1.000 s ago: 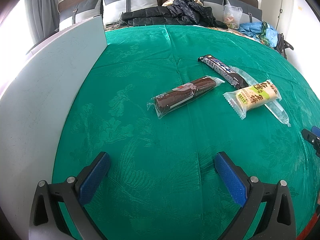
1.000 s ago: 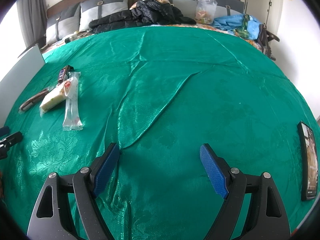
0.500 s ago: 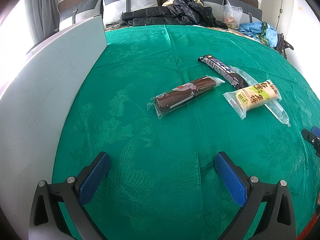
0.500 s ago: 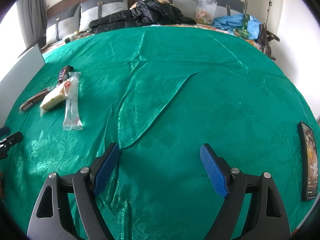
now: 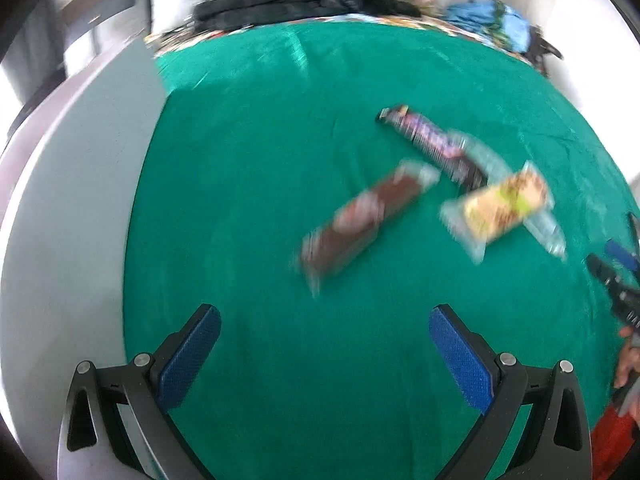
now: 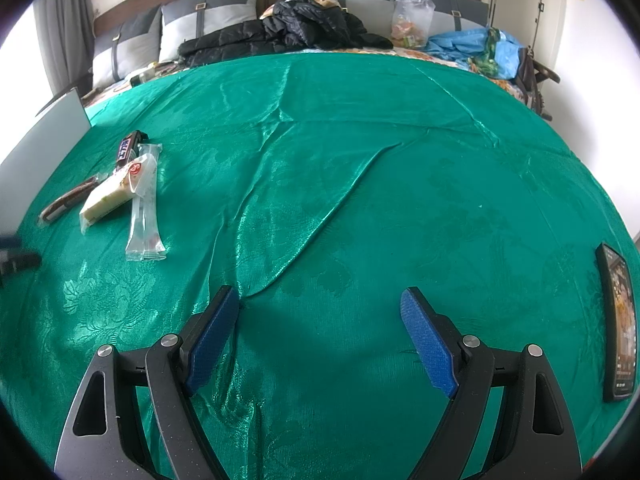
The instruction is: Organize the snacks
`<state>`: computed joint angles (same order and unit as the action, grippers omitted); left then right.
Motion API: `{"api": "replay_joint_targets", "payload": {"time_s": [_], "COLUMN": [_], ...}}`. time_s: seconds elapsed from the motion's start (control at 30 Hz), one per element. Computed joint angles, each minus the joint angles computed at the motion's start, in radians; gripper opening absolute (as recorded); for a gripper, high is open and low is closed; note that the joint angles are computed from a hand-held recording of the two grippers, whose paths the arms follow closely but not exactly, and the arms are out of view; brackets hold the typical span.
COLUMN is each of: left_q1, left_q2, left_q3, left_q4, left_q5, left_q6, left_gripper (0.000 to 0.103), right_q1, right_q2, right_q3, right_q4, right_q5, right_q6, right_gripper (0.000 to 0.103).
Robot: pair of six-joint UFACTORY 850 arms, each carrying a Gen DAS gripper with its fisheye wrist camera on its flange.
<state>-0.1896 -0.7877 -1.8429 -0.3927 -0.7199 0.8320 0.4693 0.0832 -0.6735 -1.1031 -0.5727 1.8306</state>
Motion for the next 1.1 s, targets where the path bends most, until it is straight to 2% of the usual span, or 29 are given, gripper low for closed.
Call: {"api": "replay_joint_targets", "payload": {"time_s": [0.13,0.23,0.27,0.33,0.37,0.4,0.47,0.53,0.6,0.73,0.77,0.83,0.87,0.9,0.97,1.03,1.1], "left_q1": [-0.041,-0.068,-0.074,-0.077,-0.071,-0.066,-0.062,-0.046,-0.020,0.031,0.035,0.043,0.042,0.034,0.008,-0.008,-0.007], "left_q2": [-0.109,-0.214,-0.226,-0.211,-0.204,-0.198,-0.151,-0.105,-0.017,0.126,0.149,0.165,0.162,0.160,0.175,0.185,0.188], "left_q3": [-0.200,-0.364,-0.378,-0.347,-0.338,-0.328,-0.255,-0.177,-0.028,0.218,0.256,0.291,0.291,0.292,0.331,0.356,0.372], "left_q4": [0.113,0.189,0.208,0.179,0.130,0.103,0.099,0.074,0.028,-0.115,-0.141,-0.218,-0.241,-0.223,-0.157,-0.142,-0.186], "left_q5": [-0.079,-0.203,-0.217,-0.203,-0.214,-0.217,-0.165,-0.132,-0.065,0.023,0.047,0.055,0.043,0.059,0.166,0.238,0.262], "left_q6": [-0.015,-0.045,-0.047,-0.002,0.026,0.032,0.003,-0.023,-0.064,-0.013,0.013,0.101,0.134,0.124,0.088,0.102,0.123], "left_gripper": [0.103,0.103,0.101,0.089,0.068,0.041,0.020,0.019,0.019,0.020,0.026,0.051,0.075,0.091,0.091,0.097,0.102], "right_q1": [-0.001,0.000,0.000,0.000,0.000,0.000,0.001,-0.002,-0.002,-0.002,-0.002,-0.001,-0.001,-0.001,-0.001,-0.001,-0.001], "right_q2": [-0.001,-0.001,-0.001,-0.001,-0.001,-0.001,0.000,-0.003,-0.003,-0.004,-0.004,-0.004,-0.005,-0.005,-0.004,-0.004,-0.004], "right_q3": [-0.001,-0.001,-0.001,-0.001,-0.001,-0.001,0.000,-0.007,-0.006,-0.007,-0.007,-0.008,-0.008,-0.007,-0.008,-0.007,-0.007], "right_q4": [0.001,0.001,0.001,0.001,0.001,0.001,0.000,0.005,0.005,0.005,0.005,0.006,0.007,0.007,0.007,0.006,0.004], "right_q5": [0.000,0.000,0.000,0.000,0.000,0.000,0.000,0.001,0.000,0.000,0.000,-0.001,-0.002,-0.002,-0.001,-0.001,0.000], "right_q6": [-0.001,-0.001,-0.001,0.000,0.000,-0.001,0.001,-0.008,-0.007,-0.007,-0.007,-0.006,-0.007,-0.006,-0.006,-0.005,-0.003], "right_gripper": [0.086,0.086,0.086,0.086,0.086,0.086,0.086,0.086,0.086,0.086,0.086,0.086,0.086,0.086,0.086,0.086,0.086]}}
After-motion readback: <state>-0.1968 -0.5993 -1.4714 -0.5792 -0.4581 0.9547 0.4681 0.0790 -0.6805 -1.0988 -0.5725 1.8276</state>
